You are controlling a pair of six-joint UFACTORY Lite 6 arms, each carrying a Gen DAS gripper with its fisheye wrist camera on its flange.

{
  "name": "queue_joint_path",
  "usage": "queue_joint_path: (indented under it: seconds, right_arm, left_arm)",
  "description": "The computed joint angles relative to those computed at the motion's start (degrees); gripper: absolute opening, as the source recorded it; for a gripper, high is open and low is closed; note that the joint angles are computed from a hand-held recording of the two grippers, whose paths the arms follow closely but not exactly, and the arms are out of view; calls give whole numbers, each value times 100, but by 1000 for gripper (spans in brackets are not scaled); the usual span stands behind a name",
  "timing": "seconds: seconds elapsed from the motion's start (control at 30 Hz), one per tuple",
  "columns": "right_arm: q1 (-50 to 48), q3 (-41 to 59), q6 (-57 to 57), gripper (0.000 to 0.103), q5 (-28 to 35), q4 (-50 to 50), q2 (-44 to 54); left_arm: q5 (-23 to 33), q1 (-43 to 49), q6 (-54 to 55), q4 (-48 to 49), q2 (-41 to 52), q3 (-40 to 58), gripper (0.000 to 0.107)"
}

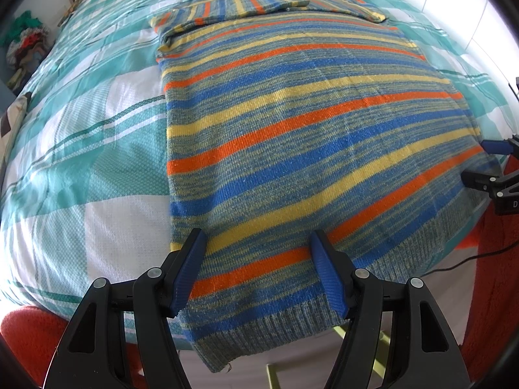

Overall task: Fold small clothes
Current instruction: 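Close both grippers on the sweater hem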

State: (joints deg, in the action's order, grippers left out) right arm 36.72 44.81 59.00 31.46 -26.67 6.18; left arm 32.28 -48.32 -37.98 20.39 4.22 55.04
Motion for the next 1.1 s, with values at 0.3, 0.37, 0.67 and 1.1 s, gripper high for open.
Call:
queue_joint_path:
  seconds: [0.3, 0.37, 0.67, 1.1]
  right_arm:
    - [3, 11, -1, 96, 9, -19, 12]
    - [4, 16, -3, 96, 10, -17, 16]
    - [16, 49, 8, 96, 23, -16, 43]
    - [3, 43, -90, 96, 33, 58, 20]
  left_arm:
    - [10, 2, 5, -1, -11, 1, 69]
    - [9, 3, 4, -1, -8, 4, 69]
    - [12, 1, -1, 3, -4, 12, 69]
    - [45, -10, 44, -33, -25, 3, 69]
